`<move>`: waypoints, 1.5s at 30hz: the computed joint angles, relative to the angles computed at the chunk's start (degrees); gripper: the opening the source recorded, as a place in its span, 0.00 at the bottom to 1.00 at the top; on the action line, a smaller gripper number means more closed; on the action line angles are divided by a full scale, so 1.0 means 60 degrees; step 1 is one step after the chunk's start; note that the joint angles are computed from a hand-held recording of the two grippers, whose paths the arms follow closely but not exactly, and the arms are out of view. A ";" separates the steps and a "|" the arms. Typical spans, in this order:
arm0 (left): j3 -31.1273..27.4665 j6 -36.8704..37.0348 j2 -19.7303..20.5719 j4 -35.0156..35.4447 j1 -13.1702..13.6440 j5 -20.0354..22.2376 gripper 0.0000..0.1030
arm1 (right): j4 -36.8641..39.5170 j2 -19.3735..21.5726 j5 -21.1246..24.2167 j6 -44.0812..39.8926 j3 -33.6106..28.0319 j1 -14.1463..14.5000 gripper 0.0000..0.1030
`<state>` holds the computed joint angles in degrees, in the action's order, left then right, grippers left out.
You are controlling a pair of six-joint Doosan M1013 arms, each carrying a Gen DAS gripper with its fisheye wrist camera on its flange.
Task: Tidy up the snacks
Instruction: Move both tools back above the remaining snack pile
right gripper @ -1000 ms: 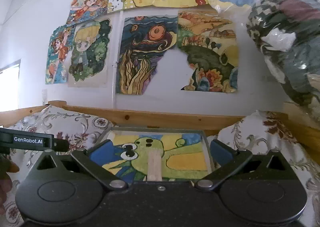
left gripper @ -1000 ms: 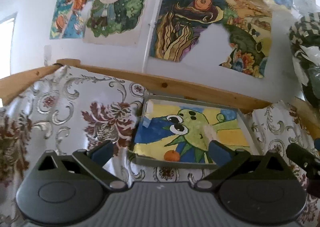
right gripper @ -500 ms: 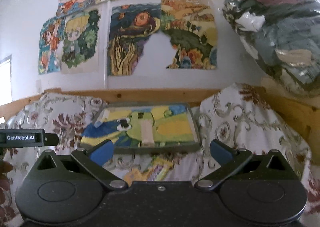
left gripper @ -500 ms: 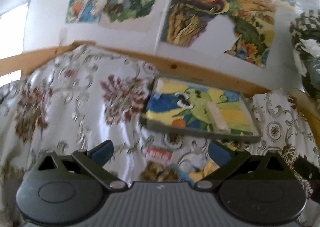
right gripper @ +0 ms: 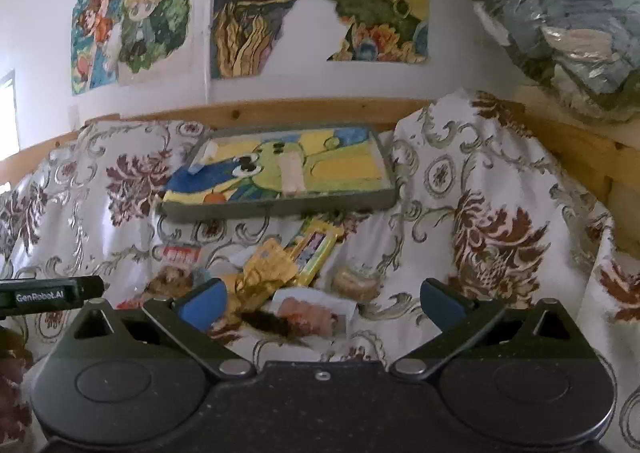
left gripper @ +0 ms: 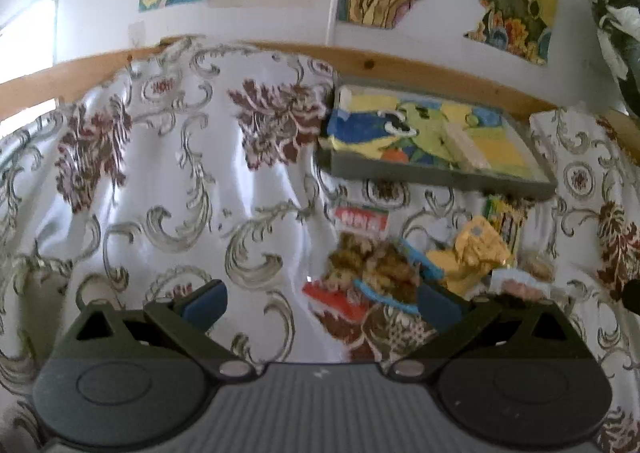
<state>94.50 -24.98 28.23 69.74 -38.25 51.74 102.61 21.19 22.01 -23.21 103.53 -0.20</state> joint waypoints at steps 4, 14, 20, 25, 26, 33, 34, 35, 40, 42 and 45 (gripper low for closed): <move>0.0045 0.0058 -0.0018 -0.0254 0.0014 -0.0231 1.00 | -0.0492 0.0016 -0.0108 0.0234 0.0012 0.0063 0.99; -0.0054 0.0924 0.0061 -0.0883 0.0028 -0.0282 1.00 | -0.2499 0.0121 -0.0275 0.2073 -0.0174 0.0149 0.99; -0.0137 0.1349 0.0075 -0.1425 0.0054 -0.0268 1.00 | -0.4335 0.0204 0.0050 0.3894 -0.0336 0.0153 0.99; -0.0159 0.1439 0.0070 -0.1597 0.0068 -0.0232 1.00 | -0.5313 0.0249 0.0296 0.4889 -0.0425 0.0181 0.99; -0.0149 0.1366 0.0061 -0.1563 0.0068 -0.0238 1.00 | -0.5337 0.0256 0.0311 0.4899 -0.0428 0.0186 0.99; -0.0088 0.1015 0.0008 -0.1288 0.0061 -0.0337 1.00 | -0.4962 0.0264 0.0379 0.4425 -0.0386 0.0193 0.99; -0.0096 0.1029 0.0012 -0.1307 0.0060 -0.0342 1.00 | -0.4873 0.0258 0.0398 0.4303 -0.0371 0.0195 0.99; -0.0095 0.1044 0.0013 -0.1317 0.0059 -0.0341 1.00 | -0.4844 0.0252 0.0414 0.4230 -0.0363 0.0199 0.99; -0.0113 0.1188 0.0025 -0.1422 0.0059 -0.0212 1.00 | -0.4905 0.0270 0.0588 0.4117 -0.0374 0.0202 0.99; -0.0097 0.1124 0.0014 -0.1447 0.0071 -0.0185 1.00 | -0.4908 0.0278 0.0646 0.4066 -0.0378 0.0201 0.99; -0.0071 0.1000 -0.0008 -0.1484 0.0096 -0.0147 1.00 | -0.4802 0.0276 0.0768 0.3865 -0.0362 0.0199 0.99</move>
